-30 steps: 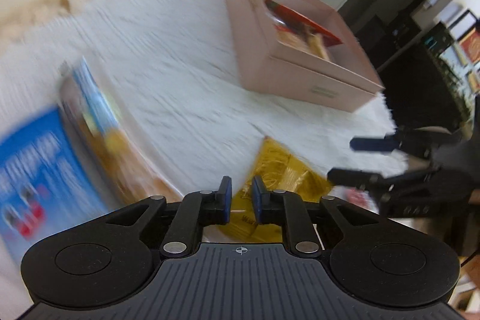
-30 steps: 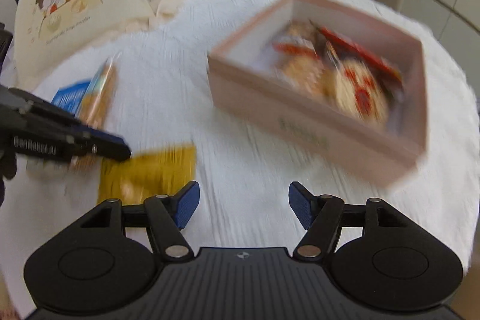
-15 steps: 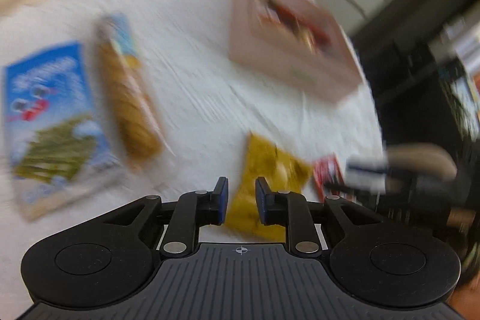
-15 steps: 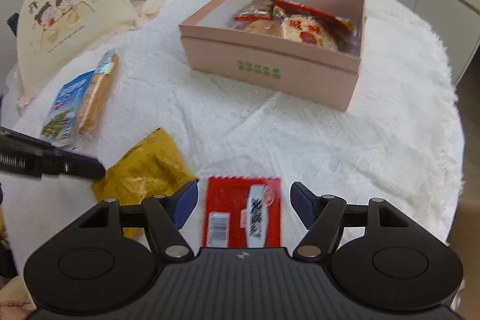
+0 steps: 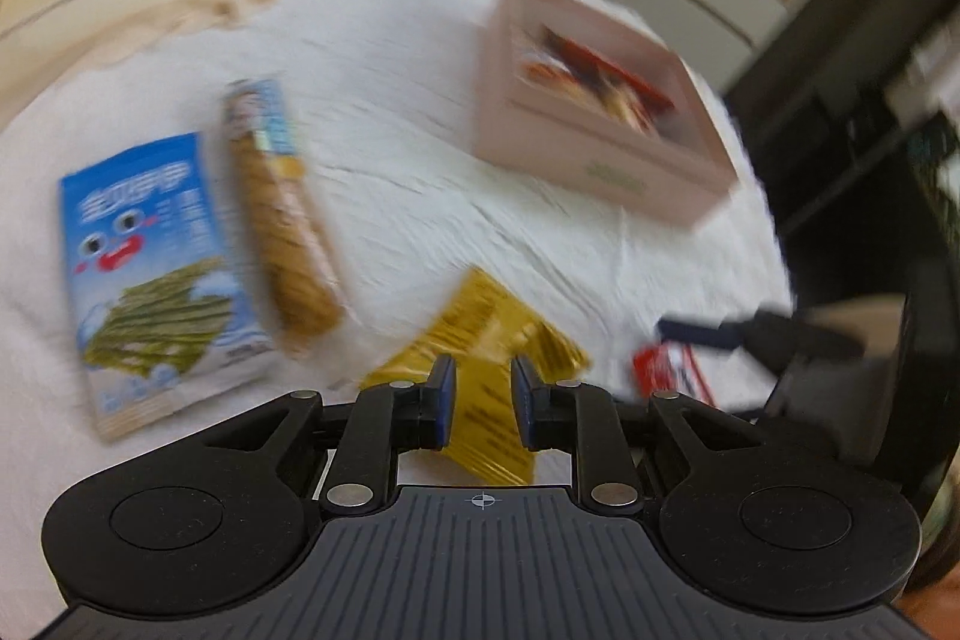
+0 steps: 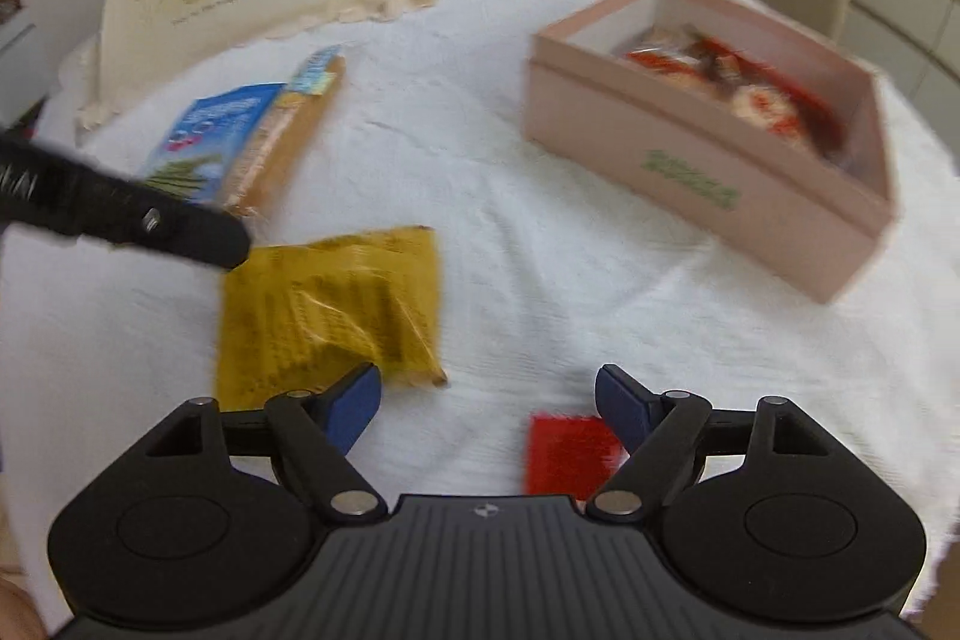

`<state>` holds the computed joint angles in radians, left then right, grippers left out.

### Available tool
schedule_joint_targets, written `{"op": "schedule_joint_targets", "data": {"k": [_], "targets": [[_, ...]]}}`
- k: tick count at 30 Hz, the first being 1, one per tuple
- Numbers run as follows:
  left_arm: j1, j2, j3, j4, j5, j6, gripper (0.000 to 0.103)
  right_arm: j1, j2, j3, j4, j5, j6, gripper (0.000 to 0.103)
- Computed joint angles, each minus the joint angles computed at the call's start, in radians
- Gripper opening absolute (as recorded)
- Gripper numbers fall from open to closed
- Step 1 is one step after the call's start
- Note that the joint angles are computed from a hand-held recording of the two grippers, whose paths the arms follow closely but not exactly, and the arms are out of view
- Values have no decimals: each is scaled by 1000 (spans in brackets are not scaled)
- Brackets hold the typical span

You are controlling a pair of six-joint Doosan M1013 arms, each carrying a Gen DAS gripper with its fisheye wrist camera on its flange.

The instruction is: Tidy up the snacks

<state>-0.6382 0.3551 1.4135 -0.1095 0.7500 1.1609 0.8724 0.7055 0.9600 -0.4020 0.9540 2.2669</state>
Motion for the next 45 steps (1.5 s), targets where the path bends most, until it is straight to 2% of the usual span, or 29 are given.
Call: {"op": "schedule_joint_targets", "data": {"k": [3, 6, 10, 11, 13, 15, 18, 20, 22, 24, 27, 30, 33, 35, 36, 37, 38, 39, 40, 41, 44, 45], "targets": [[-25, 27, -35, 38, 62, 35, 24, -8, -31, 48, -22, 15, 65, 79], [-43, 47, -59, 60, 93, 54, 25, -20, -78, 117, 10, -25, 119, 80], [-35, 70, -84, -21, 132, 107, 26, -31, -105, 174, 83, -67, 170, 80], [-31, 74, -89, -43, 140, 113, 26, -25, -105, 181, 62, -75, 192, 81], [-27, 76, -94, -67, 145, 121, 26, -10, -89, 161, 9, -46, 204, 84], [-23, 63, -84, -75, 104, 138, 26, 4, -71, 138, -31, -12, 193, 88], [-21, 52, -85, 18, 63, 73, 26, 17, -60, 131, -88, -2, 220, 90], [-19, 66, -106, 67, 86, 69, 26, 17, -59, 133, -95, -3, 244, 92], [-22, 92, -139, 91, 139, 112, 28, 18, -59, 132, -103, 0, 251, 92], [-38, 105, -153, 135, 162, 169, 35, 19, -61, 139, -110, -9, 251, 92], [-66, 117, -171, 213, 185, 232, 35, 16, -65, 148, -108, -25, 240, 94], [-74, 131, -191, 216, 204, 279, 37, 16, -63, 148, -113, -24, 236, 96], [-56, 139, -201, 146, 199, 282, 37, 15, -61, 144, -110, -21, 227, 98], [-51, 142, -204, 128, 193, 271, 41, 15, -62, 147, -111, -25, 230, 98], [-50, 145, -207, 139, 193, 260, 48, 16, -63, 149, -114, -27, 235, 98], [-51, 150, -210, 157, 193, 242, 60, 17, -64, 151, -119, -28, 240, 99], [-52, 157, -218, 176, 202, 219, 67, 17, -64, 153, -123, -29, 246, 99], [-50, 163, -225, 192, 211, 187, 80, 18, -64, 154, -127, -31, 252, 99], [-46, 169, -231, 195, 220, 160, 87, 19, -65, 156, -130, -32, 256, 99], [-39, 173, -236, 178, 226, 148, 88, 19, -65, 158, -133, -34, 260, 99], [-3, 179, -232, 23, 221, 133, 89, 19, -67, 159, -131, -34, 260, 99], [-2, 175, -225, 17, 205, 129, 91, 18, -67, 159, -124, -33, 251, 99]]}}
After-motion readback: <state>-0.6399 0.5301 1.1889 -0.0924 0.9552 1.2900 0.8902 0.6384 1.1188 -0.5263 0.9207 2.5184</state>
